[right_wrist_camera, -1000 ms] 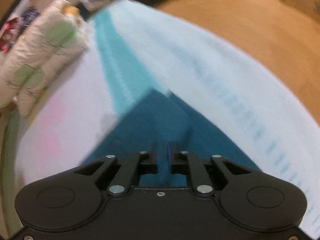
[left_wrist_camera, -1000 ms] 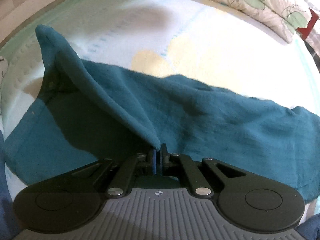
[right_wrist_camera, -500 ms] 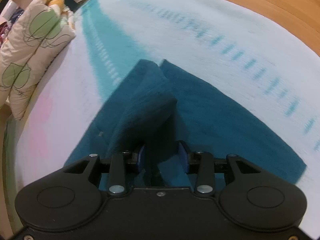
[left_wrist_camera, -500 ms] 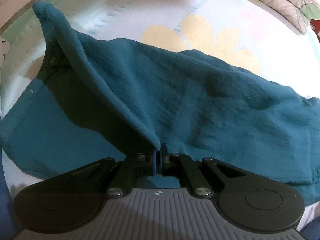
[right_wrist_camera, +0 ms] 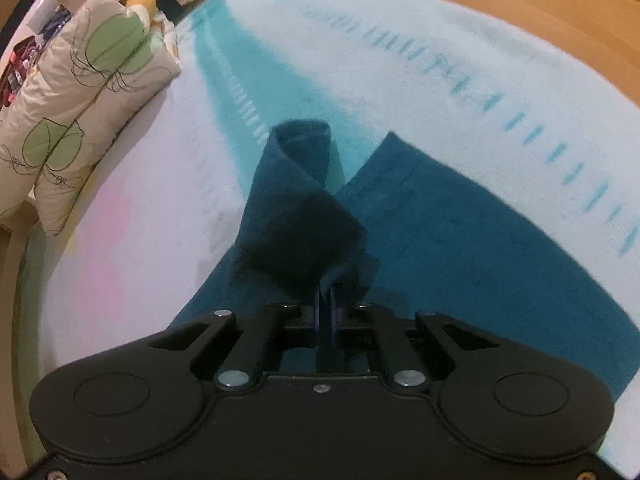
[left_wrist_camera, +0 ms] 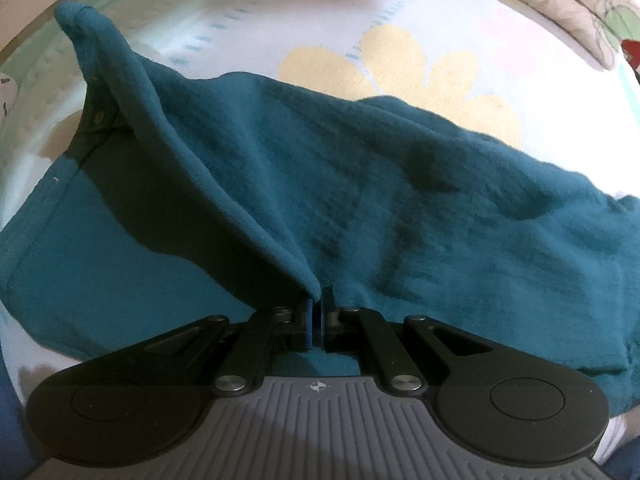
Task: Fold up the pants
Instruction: 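Lift the hem with the right tool and fold it over onto the other leg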
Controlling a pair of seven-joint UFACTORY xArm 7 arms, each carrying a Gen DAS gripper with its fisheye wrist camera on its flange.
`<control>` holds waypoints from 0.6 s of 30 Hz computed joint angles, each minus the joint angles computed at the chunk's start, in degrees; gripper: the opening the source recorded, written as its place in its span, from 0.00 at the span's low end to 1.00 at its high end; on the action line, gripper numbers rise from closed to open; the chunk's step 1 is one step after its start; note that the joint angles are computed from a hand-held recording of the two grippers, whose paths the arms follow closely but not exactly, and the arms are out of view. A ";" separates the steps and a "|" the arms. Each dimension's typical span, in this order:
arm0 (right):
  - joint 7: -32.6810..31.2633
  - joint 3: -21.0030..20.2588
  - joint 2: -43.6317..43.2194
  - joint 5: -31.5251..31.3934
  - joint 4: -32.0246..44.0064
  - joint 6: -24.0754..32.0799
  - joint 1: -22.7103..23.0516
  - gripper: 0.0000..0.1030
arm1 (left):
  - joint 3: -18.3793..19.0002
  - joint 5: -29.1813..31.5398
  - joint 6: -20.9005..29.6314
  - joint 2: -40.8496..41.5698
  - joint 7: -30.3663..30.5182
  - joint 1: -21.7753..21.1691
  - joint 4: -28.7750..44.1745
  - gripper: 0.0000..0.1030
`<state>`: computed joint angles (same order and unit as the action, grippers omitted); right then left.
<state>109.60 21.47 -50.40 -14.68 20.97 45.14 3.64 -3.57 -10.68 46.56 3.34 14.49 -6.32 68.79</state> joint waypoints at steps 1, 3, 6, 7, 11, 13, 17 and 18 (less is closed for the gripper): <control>0.37 0.42 -1.00 -0.03 0.25 0.92 0.18 0.09 | 0.06 -0.66 -0.26 -0.33 0.57 0.16 -0.19 0.03; 0.85 1.49 -3.71 -0.12 1.47 4.57 0.78 0.09 | 0.15 -1.50 -0.84 -1.53 1.41 0.33 -0.58 0.03; 0.73 2.64 -8.58 0.11 3.62 11.22 2.27 0.09 | 0.64 -5.03 -0.88 -3.96 4.32 0.76 -0.66 0.03; 0.39 3.02 -10.09 0.41 4.75 14.10 2.85 0.09 | 0.96 -6.77 -0.29 -4.79 5.54 0.95 -0.41 0.03; -0.89 4.94 -14.23 2.35 9.09 25.18 4.62 0.09 | 2.40 -11.89 2.11 -7.93 10.58 1.53 -0.23 0.03; -1.03 6.15 -15.10 4.01 10.40 30.14 5.41 0.09 | 2.84 -12.21 3.06 -9.03 11.96 1.69 -1.09 0.03; 1.18 5.44 -16.99 9.86 7.04 33.02 8.01 0.09 | 2.74 -8.00 6.19 -8.35 10.70 2.07 -3.05 0.03; 2.23 4.87 -18.04 11.51 5.14 32.18 8.86 0.09 | 2.65 -7.02 6.94 -7.67 9.88 2.15 -3.31 0.03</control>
<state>111.82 26.34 -68.43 -3.17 26.11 77.32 12.50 -0.93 -17.70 53.50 -4.33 24.37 -4.17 65.48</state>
